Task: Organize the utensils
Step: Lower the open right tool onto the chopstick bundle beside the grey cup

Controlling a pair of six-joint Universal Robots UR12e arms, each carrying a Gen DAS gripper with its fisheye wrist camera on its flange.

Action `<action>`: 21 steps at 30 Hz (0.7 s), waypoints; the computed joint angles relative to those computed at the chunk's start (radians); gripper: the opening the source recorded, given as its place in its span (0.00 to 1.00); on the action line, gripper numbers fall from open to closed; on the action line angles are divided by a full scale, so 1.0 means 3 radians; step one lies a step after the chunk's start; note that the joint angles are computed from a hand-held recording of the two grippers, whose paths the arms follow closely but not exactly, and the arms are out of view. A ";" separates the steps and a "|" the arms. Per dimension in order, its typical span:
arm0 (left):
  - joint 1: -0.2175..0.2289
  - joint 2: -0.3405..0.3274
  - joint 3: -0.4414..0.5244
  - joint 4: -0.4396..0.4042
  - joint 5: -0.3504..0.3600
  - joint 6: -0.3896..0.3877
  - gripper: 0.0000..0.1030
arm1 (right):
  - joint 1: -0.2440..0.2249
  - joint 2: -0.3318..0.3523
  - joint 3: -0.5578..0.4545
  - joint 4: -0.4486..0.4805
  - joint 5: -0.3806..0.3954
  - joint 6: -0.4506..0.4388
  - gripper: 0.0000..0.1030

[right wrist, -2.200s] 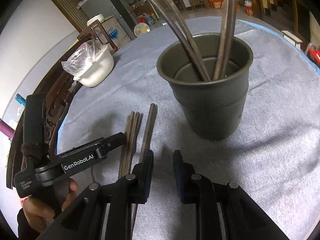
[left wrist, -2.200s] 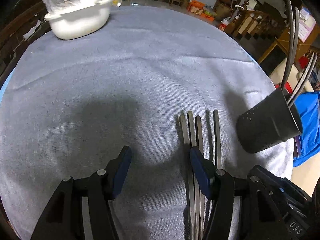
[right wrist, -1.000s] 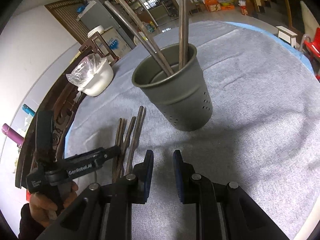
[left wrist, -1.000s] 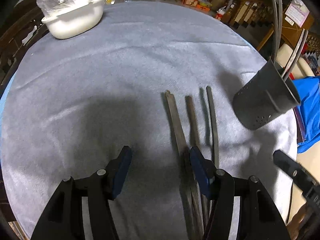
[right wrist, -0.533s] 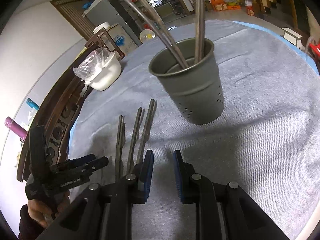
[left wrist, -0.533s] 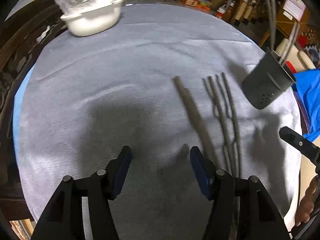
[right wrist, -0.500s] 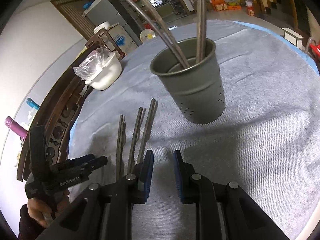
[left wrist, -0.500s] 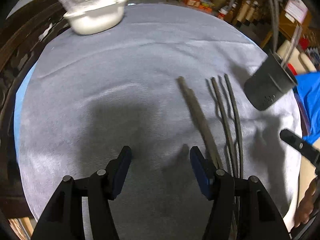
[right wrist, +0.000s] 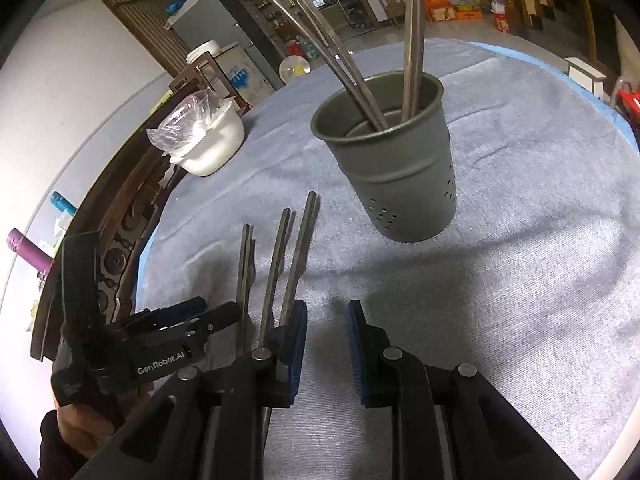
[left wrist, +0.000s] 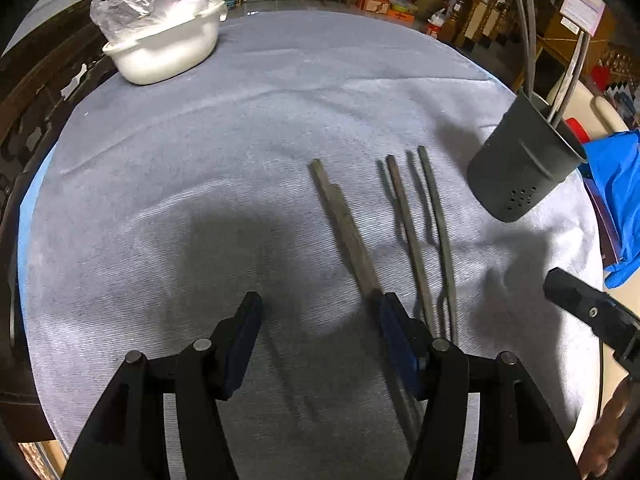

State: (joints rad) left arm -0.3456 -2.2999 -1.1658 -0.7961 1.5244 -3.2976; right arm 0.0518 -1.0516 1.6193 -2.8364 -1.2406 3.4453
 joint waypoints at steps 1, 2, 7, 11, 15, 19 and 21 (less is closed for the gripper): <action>-0.0004 -0.0015 0.0021 -0.0001 0.0011 -0.0012 0.60 | 0.0001 0.0001 0.0004 -0.0005 -0.0001 -0.0009 0.22; -0.0012 -0.0021 0.0025 0.0005 0.0025 -0.0022 0.60 | 0.0006 0.0003 0.0004 -0.0005 -0.0004 -0.0013 0.22; -0.0018 -0.0084 0.0100 -0.0005 0.0020 -0.0053 0.60 | 0.0002 -0.0012 0.0021 -0.0034 -0.0025 -0.0023 0.22; 0.0038 -0.0073 0.0091 -0.0025 -0.0055 -0.0159 0.60 | -0.0006 0.0013 -0.0032 0.0030 0.0013 -0.0040 0.22; 0.0100 -0.0061 0.0087 -0.0033 -0.0125 -0.0296 0.60 | 0.0021 0.0088 -0.0177 0.0228 0.0047 -0.0121 0.22; 0.0137 -0.0090 0.0156 -0.0154 -0.0103 -0.0335 0.60 | 0.0077 0.0181 -0.0343 0.0352 -0.0013 -0.0170 0.22; 0.0162 -0.0121 0.0208 -0.0161 -0.0184 -0.0377 0.60 | 0.0105 0.0231 -0.0439 0.0444 -0.0071 -0.0187 0.22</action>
State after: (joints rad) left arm -0.2970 -2.3363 -1.1033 -0.8443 1.4693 -3.4107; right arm 0.0832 -0.9824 1.4875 -2.7032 -1.2619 3.3892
